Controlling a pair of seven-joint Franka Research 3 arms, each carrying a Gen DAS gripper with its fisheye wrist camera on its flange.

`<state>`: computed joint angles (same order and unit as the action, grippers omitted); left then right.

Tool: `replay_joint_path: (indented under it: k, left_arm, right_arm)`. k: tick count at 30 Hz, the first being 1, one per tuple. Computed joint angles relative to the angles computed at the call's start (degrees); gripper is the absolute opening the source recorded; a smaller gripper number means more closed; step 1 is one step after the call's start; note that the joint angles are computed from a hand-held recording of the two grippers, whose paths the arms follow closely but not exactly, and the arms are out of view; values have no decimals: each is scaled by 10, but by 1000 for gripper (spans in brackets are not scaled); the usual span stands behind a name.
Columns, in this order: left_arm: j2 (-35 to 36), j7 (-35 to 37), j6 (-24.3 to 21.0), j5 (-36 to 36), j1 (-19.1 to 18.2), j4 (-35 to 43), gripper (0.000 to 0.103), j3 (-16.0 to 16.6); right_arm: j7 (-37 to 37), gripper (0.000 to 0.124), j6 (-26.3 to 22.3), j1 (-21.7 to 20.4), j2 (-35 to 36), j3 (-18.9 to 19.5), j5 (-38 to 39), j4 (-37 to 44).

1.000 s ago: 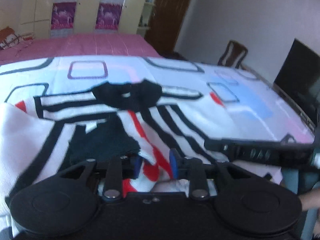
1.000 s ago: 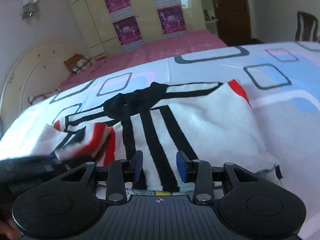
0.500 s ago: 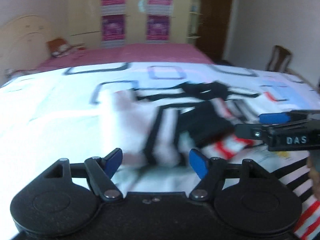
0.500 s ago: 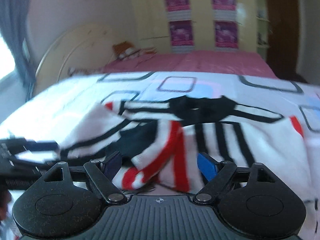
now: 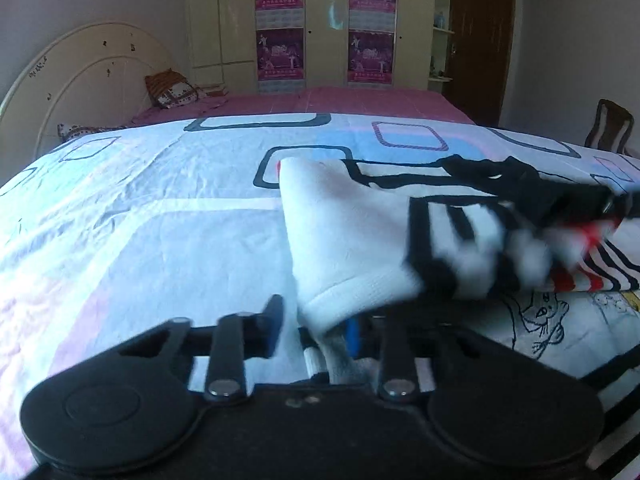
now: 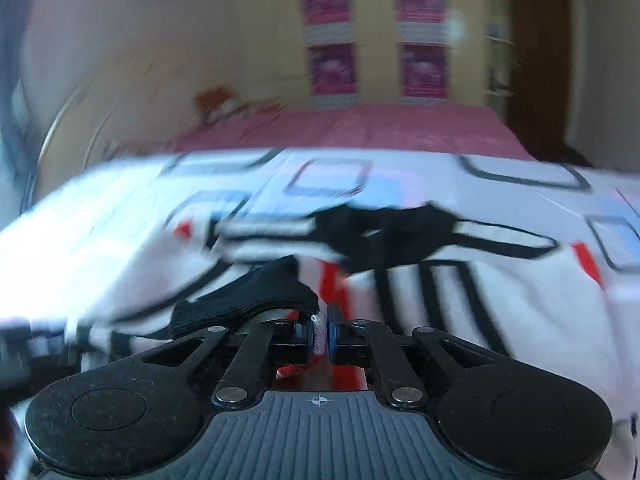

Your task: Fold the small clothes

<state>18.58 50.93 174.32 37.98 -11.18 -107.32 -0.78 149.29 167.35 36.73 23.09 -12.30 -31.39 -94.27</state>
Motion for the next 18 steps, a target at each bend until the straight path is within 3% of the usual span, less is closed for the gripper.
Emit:
replay_joint_path:
  k: [2, 5, 6, 8, 11, 14, 16, 17, 18]
  left_arm:
    - [0, 14, 4, -5, 6, -4, 25, -10]
    - [1, -14, 11, 52, -30, -2, 23, 26]
    - [5, 0, 4, 30, -19, -1, 23, 12]
    - [5, 26, 15, -15, 16, -13, 23, -21]
    - [-1, 34, 14, -12, 6, -19, 23, -10]
    - [-4, 45, 14, -35, 16, -24, 23, -20]
    - [-5, 57, 12, -49, 21, -26, 23, -28]
    - [-3, 68, 9, -61, 28, -24, 23, -36]
    - [-4, 81, 7, -78, 39, -25, 23, -49]
  right_arm:
    - [66, 6, 5, 7, -23, -27, -20, -33]
    - [-4, 6, -13, -71, -40, 50, 97, -68]
    - [-13, 7, -19, -80, -44, 59, 119, -78]
    - [-6, 7, 9, -89, -59, 60, 142, -112]
    - [1, 8, 17, -82, -70, 46, 134, -127]
    - [13, 10, 40, -80, -77, 39, 142, -142]
    - [45, 25, 31, -57, -85, 10, 106, -147]
    - [58, 38, 28, -56, -87, 6, 94, -149]
    - [61, 41, 30, -63, -91, 11, 95, -155]
